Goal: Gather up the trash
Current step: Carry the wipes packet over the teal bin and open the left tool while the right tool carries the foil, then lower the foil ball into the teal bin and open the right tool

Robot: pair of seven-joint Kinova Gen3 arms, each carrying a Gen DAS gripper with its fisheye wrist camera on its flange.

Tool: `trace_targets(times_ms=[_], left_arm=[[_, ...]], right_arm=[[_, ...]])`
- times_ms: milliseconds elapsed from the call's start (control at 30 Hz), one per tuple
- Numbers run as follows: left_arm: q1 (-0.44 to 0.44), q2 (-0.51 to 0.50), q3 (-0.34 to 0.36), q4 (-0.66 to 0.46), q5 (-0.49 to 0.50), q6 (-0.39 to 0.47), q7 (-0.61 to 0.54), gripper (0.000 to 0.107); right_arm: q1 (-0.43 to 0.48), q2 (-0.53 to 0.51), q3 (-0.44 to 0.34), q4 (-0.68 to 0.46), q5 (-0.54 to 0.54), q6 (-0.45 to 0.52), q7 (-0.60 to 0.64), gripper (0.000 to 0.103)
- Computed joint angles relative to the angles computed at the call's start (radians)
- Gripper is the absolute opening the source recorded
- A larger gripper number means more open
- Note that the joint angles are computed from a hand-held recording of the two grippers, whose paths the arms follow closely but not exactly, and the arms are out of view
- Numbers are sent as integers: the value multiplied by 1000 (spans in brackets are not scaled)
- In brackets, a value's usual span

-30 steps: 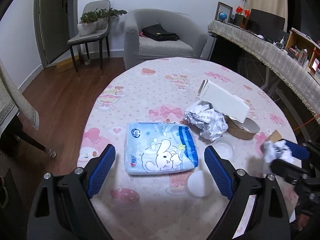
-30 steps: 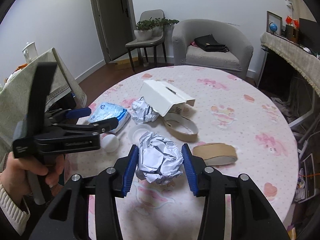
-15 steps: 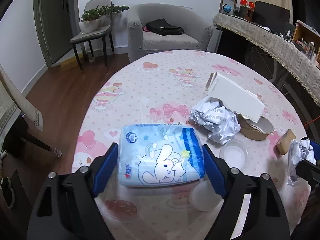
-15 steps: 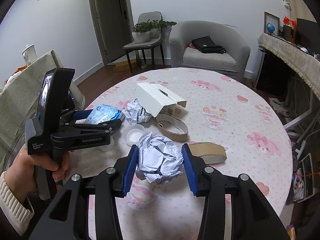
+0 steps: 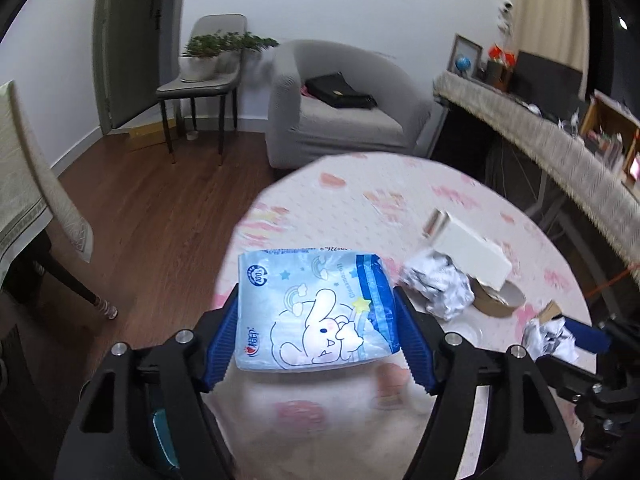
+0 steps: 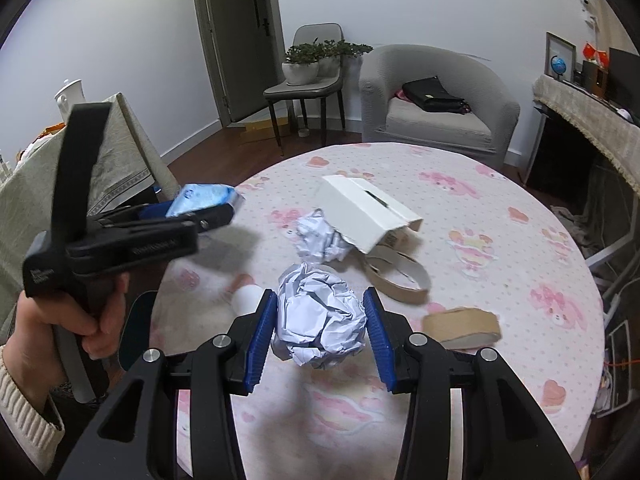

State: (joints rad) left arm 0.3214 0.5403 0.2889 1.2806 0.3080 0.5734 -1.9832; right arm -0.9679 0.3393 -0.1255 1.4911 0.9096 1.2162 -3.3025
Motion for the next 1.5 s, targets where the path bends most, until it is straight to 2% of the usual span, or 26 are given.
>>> trace_targets(times_ms=[300,700,967,1067,1267,1400,1500], left_arm=[[-90,-32,-4,39,27,-15,-49,73],[-175,-12,-65,47,-5,-2,-42,73],[-199,21,-120,39,-73,43,-2,73],[-177,37,-162,35,-133,60,29,73],[-197,66,-178,17,-191,123,41,74],[-218,99,-172,-27,-205,219,19,80],[-212,91,-186,-7,-232,203,5,85]], right_arm=[[-3,81,28,-127,-11,-40,93,45],[-18,224,110,-355,-98,-121,282,45],[-19,344,162,-558,-206,-148,442,45],[-18,387,181,-630,-251,-149,495,45],[-9,483,210,-801,-342,-134,600,45],[2,556,222,-928,-403,-104,671,45],[10,599,230,-1005,-442,-75,708,45]])
